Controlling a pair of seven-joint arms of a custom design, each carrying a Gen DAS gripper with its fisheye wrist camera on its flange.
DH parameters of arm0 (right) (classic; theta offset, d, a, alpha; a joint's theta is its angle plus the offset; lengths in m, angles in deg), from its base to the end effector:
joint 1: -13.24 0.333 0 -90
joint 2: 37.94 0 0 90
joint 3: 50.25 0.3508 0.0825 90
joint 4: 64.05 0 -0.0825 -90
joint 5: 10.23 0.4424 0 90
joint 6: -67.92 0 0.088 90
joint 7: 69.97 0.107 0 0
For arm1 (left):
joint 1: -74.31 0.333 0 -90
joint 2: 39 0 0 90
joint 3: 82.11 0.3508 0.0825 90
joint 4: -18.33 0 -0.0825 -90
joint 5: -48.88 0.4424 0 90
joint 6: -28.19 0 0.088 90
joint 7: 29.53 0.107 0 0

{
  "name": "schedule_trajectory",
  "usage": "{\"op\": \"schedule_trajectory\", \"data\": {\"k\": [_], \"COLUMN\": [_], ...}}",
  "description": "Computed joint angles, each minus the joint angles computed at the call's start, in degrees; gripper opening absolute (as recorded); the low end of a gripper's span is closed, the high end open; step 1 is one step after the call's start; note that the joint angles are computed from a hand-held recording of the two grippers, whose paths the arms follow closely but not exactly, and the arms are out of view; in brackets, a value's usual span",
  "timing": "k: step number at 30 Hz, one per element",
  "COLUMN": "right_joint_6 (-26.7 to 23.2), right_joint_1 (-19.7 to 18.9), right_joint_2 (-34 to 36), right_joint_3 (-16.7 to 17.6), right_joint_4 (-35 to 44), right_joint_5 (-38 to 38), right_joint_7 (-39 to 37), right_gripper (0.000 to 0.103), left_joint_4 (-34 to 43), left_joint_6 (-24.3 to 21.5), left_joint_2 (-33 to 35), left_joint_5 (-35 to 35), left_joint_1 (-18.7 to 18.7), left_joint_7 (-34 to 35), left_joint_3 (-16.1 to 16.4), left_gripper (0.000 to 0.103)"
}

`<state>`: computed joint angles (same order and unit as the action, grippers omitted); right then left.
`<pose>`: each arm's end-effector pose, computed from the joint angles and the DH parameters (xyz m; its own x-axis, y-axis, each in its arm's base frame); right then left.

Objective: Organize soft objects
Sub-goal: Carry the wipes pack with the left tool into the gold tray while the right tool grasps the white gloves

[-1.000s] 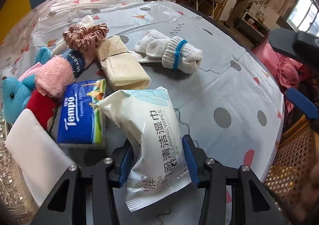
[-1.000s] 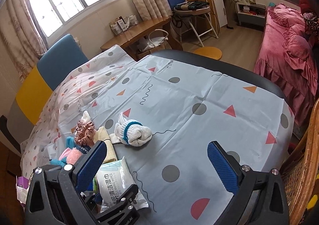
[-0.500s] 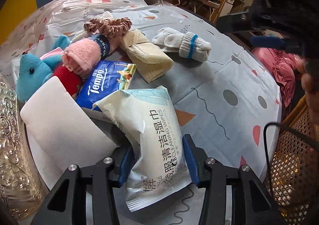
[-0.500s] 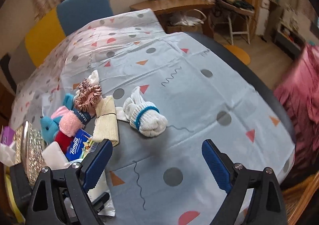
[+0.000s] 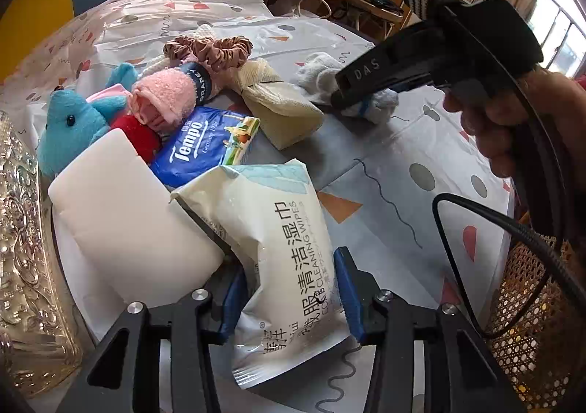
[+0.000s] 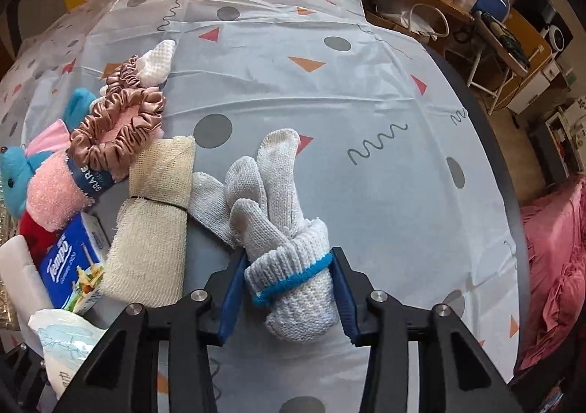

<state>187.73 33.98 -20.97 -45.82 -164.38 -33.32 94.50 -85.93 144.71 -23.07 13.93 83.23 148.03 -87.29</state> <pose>0.6494 0.2792 0.4154 -0.6289 -0.7739 0.0747 -0.7502 0.5789 -0.3195 0.6860 0.0163 0.3944 -0.9226 -0.3507 0.1607 -0.3819 0.7712 -0.5092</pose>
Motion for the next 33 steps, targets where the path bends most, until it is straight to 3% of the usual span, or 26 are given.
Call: {"op": "schedule_trajectory", "data": {"k": [3, 10, 16, 24, 33], "right_joint_6": [-2.7, 2.4, 0.5, -7.1, -4.6], "right_joint_1": [0.9, 3.2, 4.6, 6.6, 6.1], "right_joint_2": [-1.2, -5.7, -4.6, 0.0, -1.2], "right_joint_3": [0.6, 2.1, 2.7, 3.2, 2.5], "right_joint_4": [-1.1, -8.2, -7.1, -0.7, -2.3], "right_joint_5": [1.4, 2.6, 0.6, -2.0, -1.1], "right_joint_7": [3.3, 15.3, 17.7, 13.1, 13.5], "right_gripper": [0.044, 0.045, 0.045, 0.047, 0.049], "left_joint_4": [0.2, -1.2, 1.2, 15.3, 38.1], "left_joint_6": [-0.7, -0.9, -2.3, -4.0, 1.0], "left_joint_2": [-0.3, -2.2, -2.7, 2.1, 15.8], "left_joint_5": [-0.1, -2.5, -4.3, -10.1, -9.9], "left_joint_1": [0.2, 1.3, 1.2, 1.6, 4.8], "left_joint_7": [-0.4, 2.3, -0.2, -9.5, -21.6], "left_joint_3": [0.1, 0.4, 0.4, -0.8, -2.7], "left_gripper": [0.046, 0.045, 0.045, 0.045, 0.045]}}
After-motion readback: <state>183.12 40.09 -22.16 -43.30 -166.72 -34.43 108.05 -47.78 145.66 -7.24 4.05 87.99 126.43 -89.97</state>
